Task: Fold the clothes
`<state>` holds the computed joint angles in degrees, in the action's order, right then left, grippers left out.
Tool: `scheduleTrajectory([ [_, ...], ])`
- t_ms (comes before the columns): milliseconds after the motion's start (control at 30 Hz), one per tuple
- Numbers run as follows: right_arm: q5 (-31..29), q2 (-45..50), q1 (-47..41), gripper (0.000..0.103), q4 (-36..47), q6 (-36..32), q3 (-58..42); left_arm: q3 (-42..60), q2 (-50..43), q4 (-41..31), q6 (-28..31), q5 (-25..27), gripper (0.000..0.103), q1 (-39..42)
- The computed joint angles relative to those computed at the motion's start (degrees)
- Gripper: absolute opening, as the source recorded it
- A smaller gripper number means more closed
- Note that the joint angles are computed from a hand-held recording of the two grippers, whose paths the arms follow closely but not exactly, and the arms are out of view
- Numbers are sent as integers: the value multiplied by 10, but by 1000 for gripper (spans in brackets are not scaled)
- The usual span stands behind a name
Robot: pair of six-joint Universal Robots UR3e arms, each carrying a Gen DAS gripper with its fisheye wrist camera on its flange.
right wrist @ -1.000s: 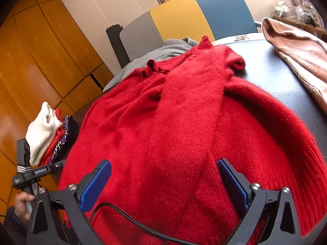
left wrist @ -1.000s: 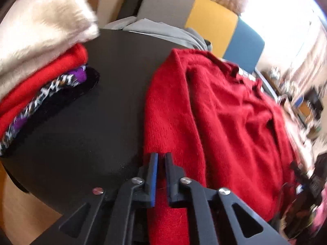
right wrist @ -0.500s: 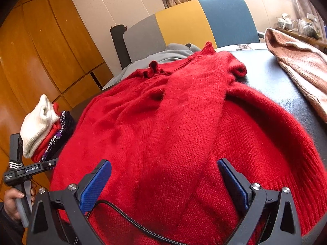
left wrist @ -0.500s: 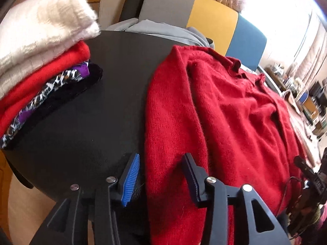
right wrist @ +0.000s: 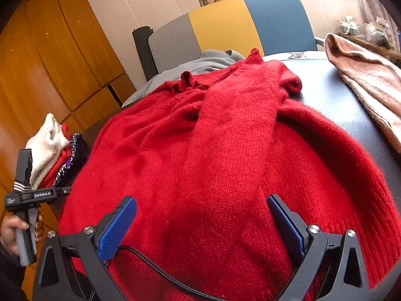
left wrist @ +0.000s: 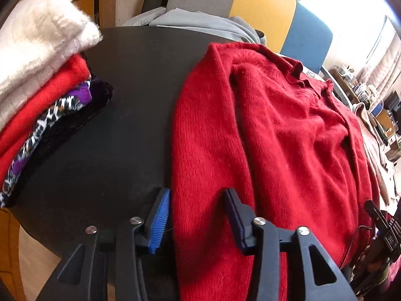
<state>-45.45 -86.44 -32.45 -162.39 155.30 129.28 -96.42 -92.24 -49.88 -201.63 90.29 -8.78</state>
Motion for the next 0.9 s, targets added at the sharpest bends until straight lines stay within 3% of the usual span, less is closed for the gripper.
scheduleTrajectory([
  [33, -1, 0, 1, 103, -1, -1, 0, 1, 0, 0, 5, -1, 25, -1],
  [100, -1, 1, 1, 103, -4, -2, 1, 6, -4, 1, 14, 2, 20, -4],
  [200, 4, 2, -2, 103, -10, -3, 5, -5, 3, 12, 8, -2, 18, 3],
  [300, 7, 3, -3, 103, -15, -8, 9, -61, 49, 52, -13, -48, 20, 36],
  [367, 8, 3, -4, 103, -23, -14, 14, -95, 80, 73, -10, -47, 30, 44],
  [433, 6, 4, -3, 103, -32, -19, 18, -120, 104, 76, 2, -53, 32, 52],
  [533, -2, 5, 3, 103, -47, -16, 21, -149, 125, 63, 27, -115, 38, 74],
  [667, -7, 5, 6, 103, -46, -14, 18, -131, 96, 81, 21, -73, 41, 35],
  [700, -9, 4, 7, 103, -41, -13, 16, -110, 82, 68, 24, -58, 39, 23],
  [800, -19, 4, 13, 103, -36, -16, 11, -66, 46, 53, 30, -46, 16, 11],
  [900, -28, 4, 19, 103, -42, -18, 11, -24, 22, 44, 23, -17, 8, 10],
])
